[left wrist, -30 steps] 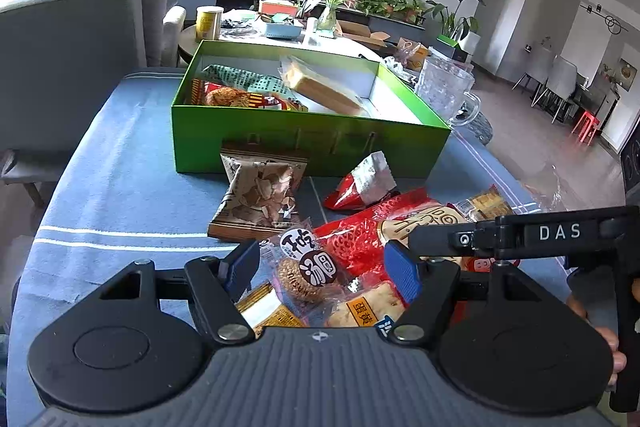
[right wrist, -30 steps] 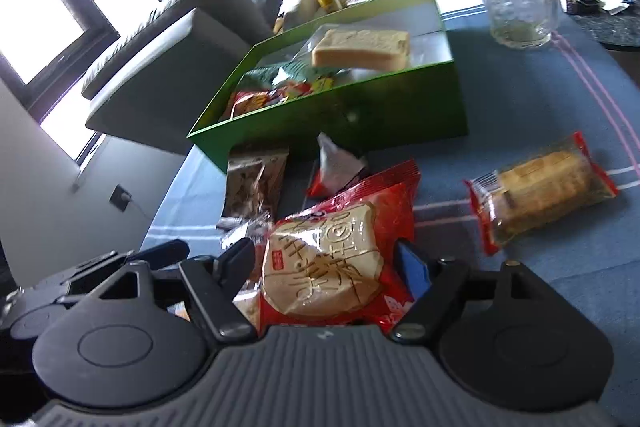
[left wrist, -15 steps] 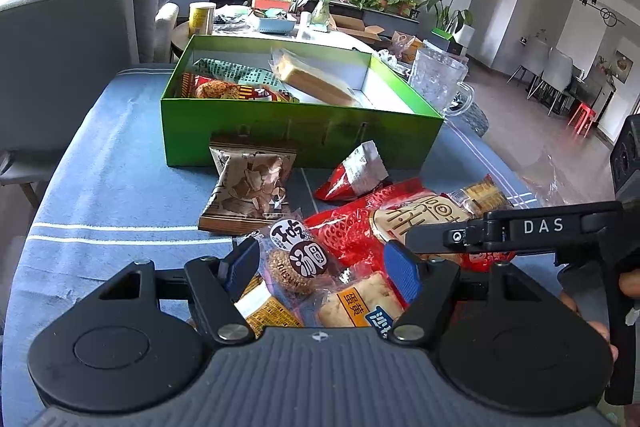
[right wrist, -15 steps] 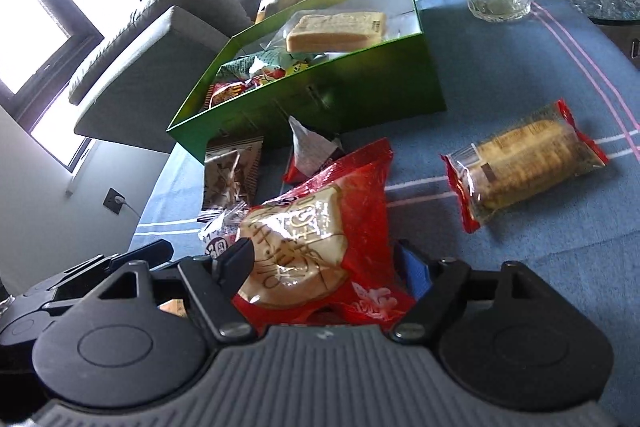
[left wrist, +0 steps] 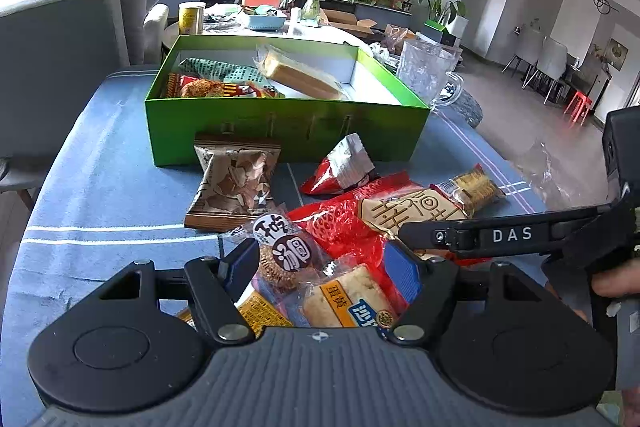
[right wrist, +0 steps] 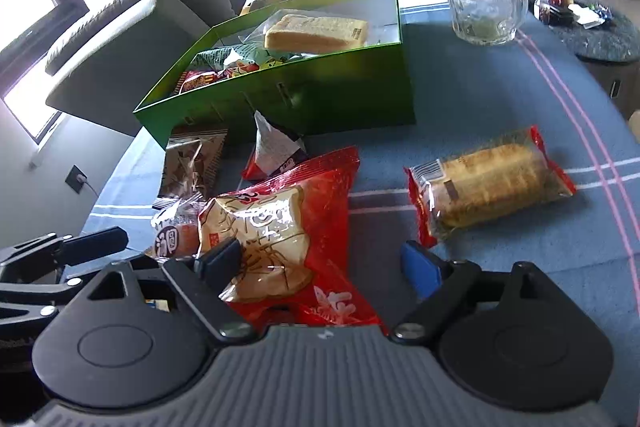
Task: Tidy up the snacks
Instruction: 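Move the right gripper to the large red bread bag and grasp it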
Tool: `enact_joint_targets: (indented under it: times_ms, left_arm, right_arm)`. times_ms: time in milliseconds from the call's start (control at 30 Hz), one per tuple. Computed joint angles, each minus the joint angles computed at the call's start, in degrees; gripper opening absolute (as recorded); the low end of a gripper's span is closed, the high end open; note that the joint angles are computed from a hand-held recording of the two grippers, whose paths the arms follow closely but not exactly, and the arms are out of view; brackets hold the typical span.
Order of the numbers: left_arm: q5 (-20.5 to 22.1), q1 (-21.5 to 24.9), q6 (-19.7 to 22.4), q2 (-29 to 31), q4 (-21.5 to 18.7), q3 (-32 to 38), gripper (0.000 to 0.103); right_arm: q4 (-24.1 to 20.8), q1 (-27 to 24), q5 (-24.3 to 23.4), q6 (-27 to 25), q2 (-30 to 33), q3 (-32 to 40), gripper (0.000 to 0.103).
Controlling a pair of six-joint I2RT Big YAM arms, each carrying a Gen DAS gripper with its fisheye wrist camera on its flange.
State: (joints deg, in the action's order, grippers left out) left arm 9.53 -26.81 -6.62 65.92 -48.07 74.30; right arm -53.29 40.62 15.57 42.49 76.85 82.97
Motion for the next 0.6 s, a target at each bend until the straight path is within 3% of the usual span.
enact_joint_targets:
  times_ms: [300, 433, 600]
  left_arm:
    - [0.10, -1.62, 0.19, 1.18, -0.20, 0.87, 0.066]
    - [0.02, -2.66, 0.29, 2.24, -0.13, 2.06, 0.066]
    - [3.08, -3.05, -0.34, 5.33, -1.06, 4.27, 0.069]
  right_arm:
    - [1.05, -0.60, -1.16, 2.74, -1.27, -1.08, 0.081]
    - [4.87, -2.13, -4.17, 6.26, -3.84, -3.17, 0.081]
    - [5.00, -2.95, -5.31, 8.21, -4.24, -3.15, 0.080]
